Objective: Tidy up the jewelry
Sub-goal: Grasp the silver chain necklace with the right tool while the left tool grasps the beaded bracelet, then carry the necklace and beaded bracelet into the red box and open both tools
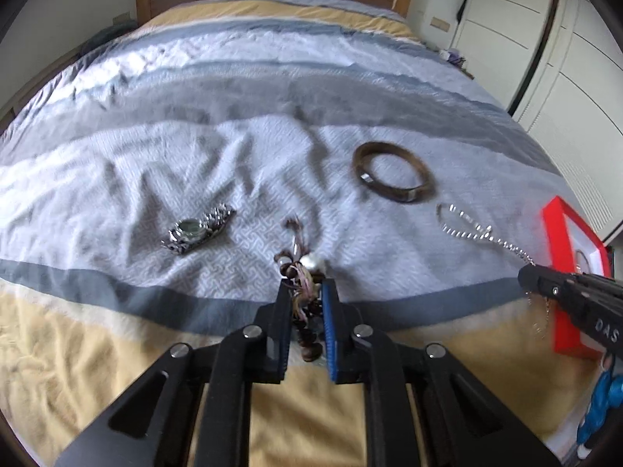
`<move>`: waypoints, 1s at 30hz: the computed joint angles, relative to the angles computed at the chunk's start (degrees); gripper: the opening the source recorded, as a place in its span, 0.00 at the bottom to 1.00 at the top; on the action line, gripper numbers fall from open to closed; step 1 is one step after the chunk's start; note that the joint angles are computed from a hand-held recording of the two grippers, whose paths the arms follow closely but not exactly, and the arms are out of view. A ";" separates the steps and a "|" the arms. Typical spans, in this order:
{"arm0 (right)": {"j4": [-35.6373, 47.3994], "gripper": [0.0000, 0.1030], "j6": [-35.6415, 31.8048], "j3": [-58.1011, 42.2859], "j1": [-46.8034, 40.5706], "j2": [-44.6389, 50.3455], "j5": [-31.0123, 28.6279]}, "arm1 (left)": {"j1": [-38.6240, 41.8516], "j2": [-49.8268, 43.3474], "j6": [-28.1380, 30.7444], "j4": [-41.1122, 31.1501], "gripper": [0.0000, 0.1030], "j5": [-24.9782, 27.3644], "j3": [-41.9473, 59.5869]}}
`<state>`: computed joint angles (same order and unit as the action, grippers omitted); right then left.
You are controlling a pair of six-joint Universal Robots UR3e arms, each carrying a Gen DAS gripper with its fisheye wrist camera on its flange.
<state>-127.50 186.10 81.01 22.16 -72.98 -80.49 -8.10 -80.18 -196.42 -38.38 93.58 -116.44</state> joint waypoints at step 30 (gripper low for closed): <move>41.07 0.03 18.45 -30.28 22.51 -33.62 -32.27 | -48.82 -10.30 -15.46 -49.01 0.13 26.47 76.78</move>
<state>-86.44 204.55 50.74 44.67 -106.60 -112.76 -56.92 -90.48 -211.88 -87.39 120.05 -39.66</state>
